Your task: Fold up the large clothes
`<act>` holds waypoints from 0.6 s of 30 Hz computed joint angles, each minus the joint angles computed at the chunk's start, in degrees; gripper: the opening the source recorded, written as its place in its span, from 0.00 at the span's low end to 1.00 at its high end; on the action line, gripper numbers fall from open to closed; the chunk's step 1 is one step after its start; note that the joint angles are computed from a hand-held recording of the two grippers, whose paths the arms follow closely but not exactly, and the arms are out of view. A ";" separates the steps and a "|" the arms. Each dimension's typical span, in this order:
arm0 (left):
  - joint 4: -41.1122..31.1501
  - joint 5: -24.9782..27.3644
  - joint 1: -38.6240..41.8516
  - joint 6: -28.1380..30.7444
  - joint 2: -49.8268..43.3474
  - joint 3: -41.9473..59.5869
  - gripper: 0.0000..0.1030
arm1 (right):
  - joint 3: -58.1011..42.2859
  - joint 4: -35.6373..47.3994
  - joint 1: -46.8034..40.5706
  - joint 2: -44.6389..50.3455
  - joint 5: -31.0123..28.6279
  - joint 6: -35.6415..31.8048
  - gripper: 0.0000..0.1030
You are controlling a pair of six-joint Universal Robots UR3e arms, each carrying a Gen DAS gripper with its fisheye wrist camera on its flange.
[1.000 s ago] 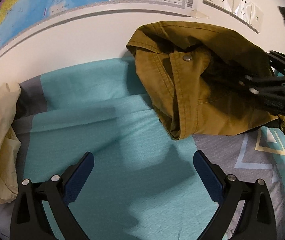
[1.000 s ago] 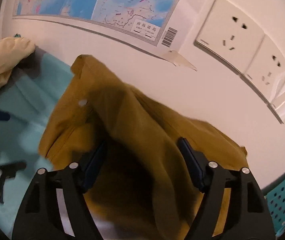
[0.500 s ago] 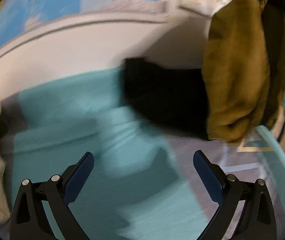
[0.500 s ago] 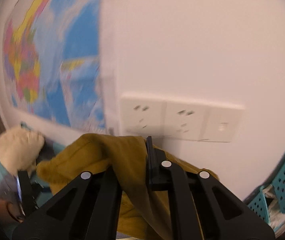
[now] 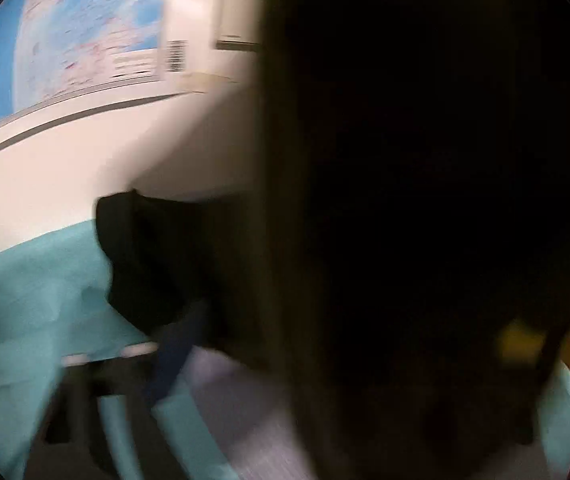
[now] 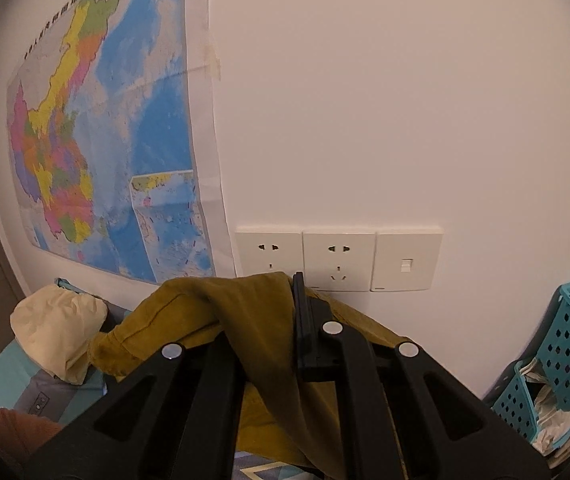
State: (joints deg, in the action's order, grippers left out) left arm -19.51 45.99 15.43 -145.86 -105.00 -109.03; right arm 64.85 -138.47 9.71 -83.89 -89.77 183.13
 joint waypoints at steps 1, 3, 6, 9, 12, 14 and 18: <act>-3.95 -1.81 0.06 0.54 -1.02 2.85 0.27 | 0.61 -0.03 -0.21 -0.88 0.06 -0.01 0.04; -12.04 -4.65 -0.28 1.90 -1.46 7.40 0.01 | 2.09 0.06 -0.41 -3.45 -0.54 -0.33 0.04; -8.90 -6.61 -0.67 0.29 3.26 6.47 0.01 | 2.75 0.90 -1.40 -7.29 -0.90 -0.04 0.03; -7.49 -9.56 -0.49 -2.56 8.20 8.19 0.01 | -0.78 4.94 -1.76 -10.56 -2.83 -0.18 0.03; -6.07 -9.06 -1.20 -7.97 10.62 13.82 0.01 | -6.47 8.23 1.18 -12.87 -6.92 -2.21 0.03; -6.63 -11.85 0.44 -12.61 11.51 18.99 0.01 | -11.10 9.30 4.89 -13.54 -11.20 -3.99 0.02; -4.06 -18.90 7.36 -22.33 16.31 25.06 0.01 | -25.46 14.10 15.58 -10.28 -22.11 -7.51 0.02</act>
State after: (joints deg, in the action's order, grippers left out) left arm -23.57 27.10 22.79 -168.19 -88.69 -83.97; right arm 39.39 -124.37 25.28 -94.17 -111.88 175.62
